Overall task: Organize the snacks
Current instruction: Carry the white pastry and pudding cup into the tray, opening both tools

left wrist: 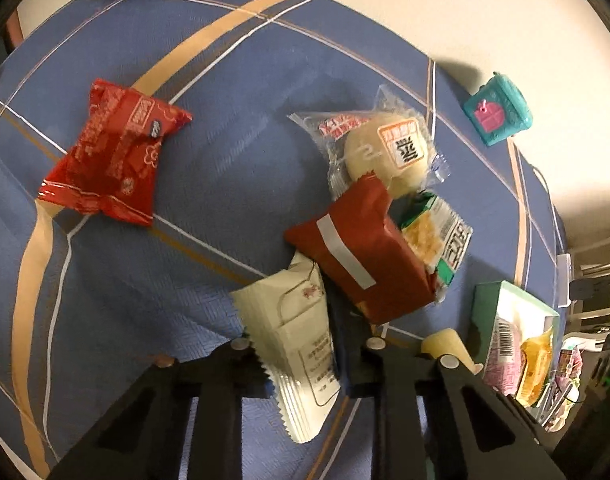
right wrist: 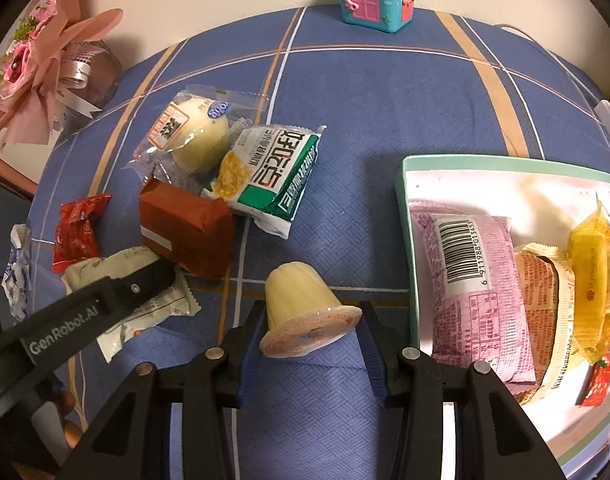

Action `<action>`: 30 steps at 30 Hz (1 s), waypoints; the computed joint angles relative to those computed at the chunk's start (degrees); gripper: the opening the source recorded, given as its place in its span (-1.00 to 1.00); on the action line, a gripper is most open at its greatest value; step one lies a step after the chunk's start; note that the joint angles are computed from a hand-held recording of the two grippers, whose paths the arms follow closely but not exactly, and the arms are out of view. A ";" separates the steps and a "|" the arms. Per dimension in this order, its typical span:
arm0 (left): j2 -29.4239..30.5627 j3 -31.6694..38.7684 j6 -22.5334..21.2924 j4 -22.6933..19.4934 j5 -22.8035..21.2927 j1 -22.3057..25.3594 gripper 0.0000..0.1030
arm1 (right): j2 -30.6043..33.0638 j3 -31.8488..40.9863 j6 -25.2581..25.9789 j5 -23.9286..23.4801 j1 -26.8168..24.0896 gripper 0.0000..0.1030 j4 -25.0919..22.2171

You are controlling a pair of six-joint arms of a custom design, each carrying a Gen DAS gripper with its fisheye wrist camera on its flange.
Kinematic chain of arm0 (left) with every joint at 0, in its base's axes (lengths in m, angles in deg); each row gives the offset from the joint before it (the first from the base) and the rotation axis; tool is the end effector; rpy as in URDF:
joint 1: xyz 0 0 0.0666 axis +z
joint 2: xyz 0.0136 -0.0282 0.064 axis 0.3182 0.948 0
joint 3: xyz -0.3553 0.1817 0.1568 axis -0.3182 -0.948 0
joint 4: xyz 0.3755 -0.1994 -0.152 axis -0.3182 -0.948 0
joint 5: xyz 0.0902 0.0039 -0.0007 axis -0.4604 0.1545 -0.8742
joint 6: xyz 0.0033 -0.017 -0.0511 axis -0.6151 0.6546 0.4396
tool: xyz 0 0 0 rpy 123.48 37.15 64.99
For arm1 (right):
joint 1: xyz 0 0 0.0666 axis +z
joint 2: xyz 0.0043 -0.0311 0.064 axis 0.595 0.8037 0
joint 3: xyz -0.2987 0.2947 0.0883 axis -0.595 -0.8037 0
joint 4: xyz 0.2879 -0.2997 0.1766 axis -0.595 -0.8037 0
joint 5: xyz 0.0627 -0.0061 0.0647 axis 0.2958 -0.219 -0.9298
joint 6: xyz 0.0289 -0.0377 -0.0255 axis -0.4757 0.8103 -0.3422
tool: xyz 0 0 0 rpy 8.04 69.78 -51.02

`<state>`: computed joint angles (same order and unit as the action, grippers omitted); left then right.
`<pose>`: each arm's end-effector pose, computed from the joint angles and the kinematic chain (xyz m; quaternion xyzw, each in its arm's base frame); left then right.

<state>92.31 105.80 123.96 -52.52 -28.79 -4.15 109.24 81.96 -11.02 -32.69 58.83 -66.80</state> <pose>0.6266 -0.2600 0.3669 -0.3431 0.9193 -0.1063 0.1606 0.6635 0.2792 0.3589 -0.1569 0.9712 0.1293 0.1240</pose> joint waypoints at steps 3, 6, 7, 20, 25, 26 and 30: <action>-0.46 0.12 -0.12 0.09 -0.47 0.08 -0.60 | 0.48 0.89 -0.32 0.12 0.20 -0.09 -0.21; -0.88 0.32 0.12 -0.02 -0.73 0.17 -0.60 | 0.38 1.32 -0.19 -0.01 0.04 -0.09 -0.29; -1.04 0.45 0.25 -0.20 -1.05 0.05 -0.61 | 0.14 1.27 -0.09 -0.06 -0.08 -0.09 -0.26; -5.47 1.55 -0.62 0.31 -9.04 -1.70 -0.61 | -3.26 0.89 -0.55 -1.37 -1.73 -0.09 1.31; -4.84 4.08 -1.22 0.12 -10.58 -2.57 -0.61 | -4.23 1.14 -0.69 -1.11 -2.72 -0.09 1.15; -4.81 4.29 -1.26 0.08 -10.58 -2.75 -0.61 | -4.18 1.51 -0.70 -0.98 -2.94 -0.09 0.87; -3.73 6.06 -1.70 0.26 -10.05 -3.87 -0.61 | -4.14 1.57 -1.64 0.10 -3.95 -0.09 0.35</action>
<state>88.58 111.86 122.27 -52.26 -38.83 -8.02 105.10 83.53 -12.66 -32.60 54.88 -66.45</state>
